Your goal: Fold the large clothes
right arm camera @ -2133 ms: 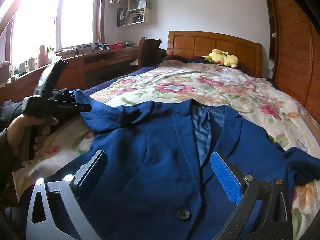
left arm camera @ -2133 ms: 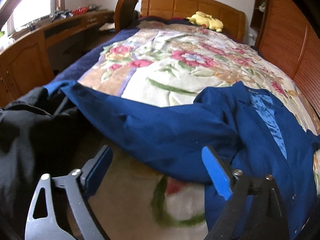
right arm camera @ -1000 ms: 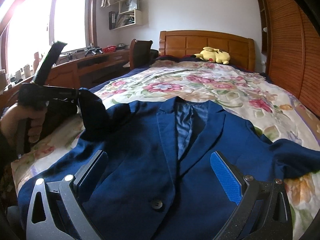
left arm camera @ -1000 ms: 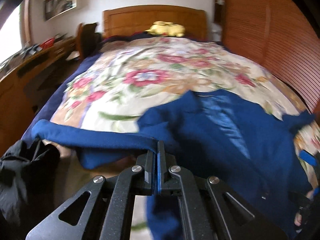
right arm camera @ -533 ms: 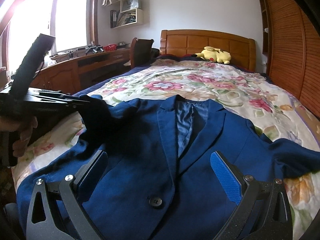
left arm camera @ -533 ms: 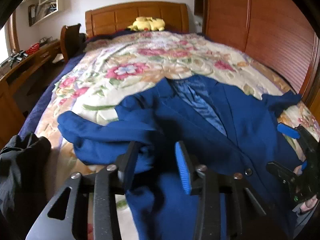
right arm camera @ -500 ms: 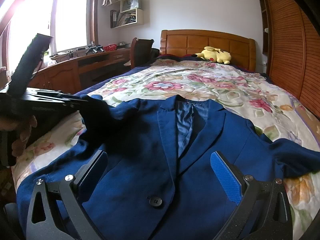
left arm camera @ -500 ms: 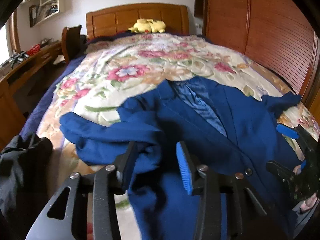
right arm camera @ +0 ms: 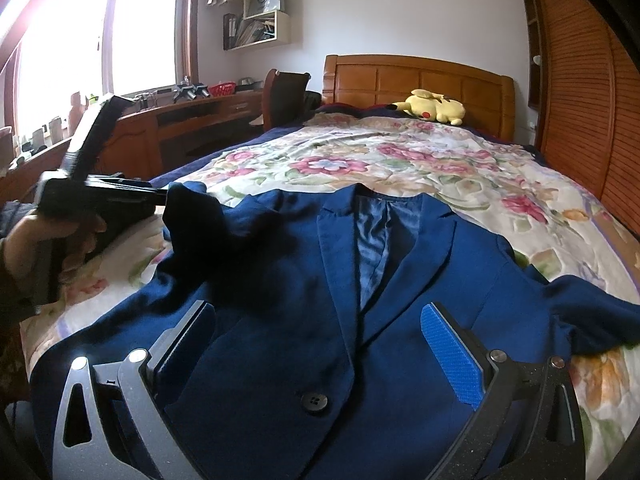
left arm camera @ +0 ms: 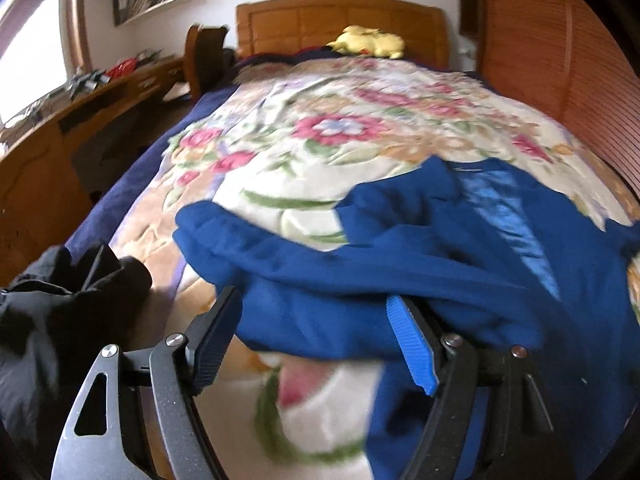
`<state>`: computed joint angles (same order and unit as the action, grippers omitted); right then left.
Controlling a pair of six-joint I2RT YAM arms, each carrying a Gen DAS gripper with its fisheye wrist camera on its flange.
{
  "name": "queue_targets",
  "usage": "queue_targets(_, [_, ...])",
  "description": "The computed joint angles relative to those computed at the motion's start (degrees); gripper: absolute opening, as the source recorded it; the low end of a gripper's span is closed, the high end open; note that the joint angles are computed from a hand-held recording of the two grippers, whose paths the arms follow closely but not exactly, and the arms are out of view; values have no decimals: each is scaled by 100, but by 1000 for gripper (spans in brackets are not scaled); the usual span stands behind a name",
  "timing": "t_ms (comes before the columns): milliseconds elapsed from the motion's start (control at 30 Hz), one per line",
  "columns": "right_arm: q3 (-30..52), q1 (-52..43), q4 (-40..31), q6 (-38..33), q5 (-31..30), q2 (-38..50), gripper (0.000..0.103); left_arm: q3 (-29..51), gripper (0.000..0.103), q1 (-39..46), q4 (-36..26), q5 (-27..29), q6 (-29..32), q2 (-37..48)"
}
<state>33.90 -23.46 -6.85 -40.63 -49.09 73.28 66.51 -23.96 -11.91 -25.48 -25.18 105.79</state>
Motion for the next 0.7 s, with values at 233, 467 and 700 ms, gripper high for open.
queue_targets(233, [81,79,-53,-37,68,94,102,525,76,550,-141,48,-87,878])
queue_targets(467, [136,151,-82,-59,98,138,102,675,76,866,-214,457,-323,1318])
queue_targets(700, [142,147,-81,-51,99,139,102,656,21,933,-129,964,-227,1290])
